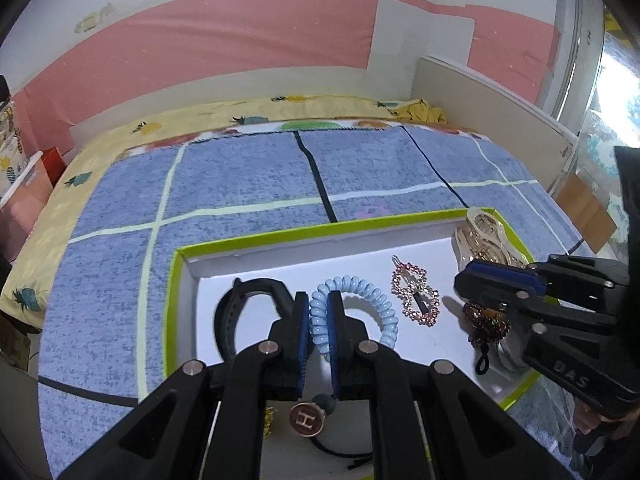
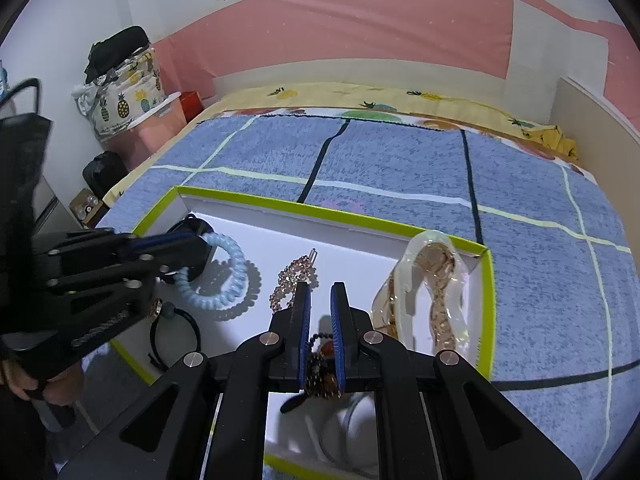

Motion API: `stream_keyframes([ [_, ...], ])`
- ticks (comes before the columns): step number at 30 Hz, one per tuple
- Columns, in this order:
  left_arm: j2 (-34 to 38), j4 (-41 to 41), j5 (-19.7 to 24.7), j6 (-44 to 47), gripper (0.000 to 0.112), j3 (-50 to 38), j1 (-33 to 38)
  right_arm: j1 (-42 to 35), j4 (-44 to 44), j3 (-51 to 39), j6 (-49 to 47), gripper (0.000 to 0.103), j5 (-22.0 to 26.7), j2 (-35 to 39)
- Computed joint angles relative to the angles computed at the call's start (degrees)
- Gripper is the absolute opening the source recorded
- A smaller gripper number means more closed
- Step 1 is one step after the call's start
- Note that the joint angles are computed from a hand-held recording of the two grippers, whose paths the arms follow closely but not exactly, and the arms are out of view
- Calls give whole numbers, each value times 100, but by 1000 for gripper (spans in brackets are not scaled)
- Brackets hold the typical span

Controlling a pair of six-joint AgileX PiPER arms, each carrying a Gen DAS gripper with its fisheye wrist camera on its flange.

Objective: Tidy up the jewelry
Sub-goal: 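Open both grippers to release the coil tie and clip in the box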

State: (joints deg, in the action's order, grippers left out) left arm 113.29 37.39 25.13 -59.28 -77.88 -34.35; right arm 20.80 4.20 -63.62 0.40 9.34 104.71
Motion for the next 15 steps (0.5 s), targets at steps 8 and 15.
stream_keyframes([
  [8, 47, -208, 41, 269, 10, -62, -56, -58, 710, 437, -651, 10, -162, -395],
  [15, -540, 627, 85, -824, 14, 580, -269, 9, 2112, 1225, -2099, 14, -391, -1169],
])
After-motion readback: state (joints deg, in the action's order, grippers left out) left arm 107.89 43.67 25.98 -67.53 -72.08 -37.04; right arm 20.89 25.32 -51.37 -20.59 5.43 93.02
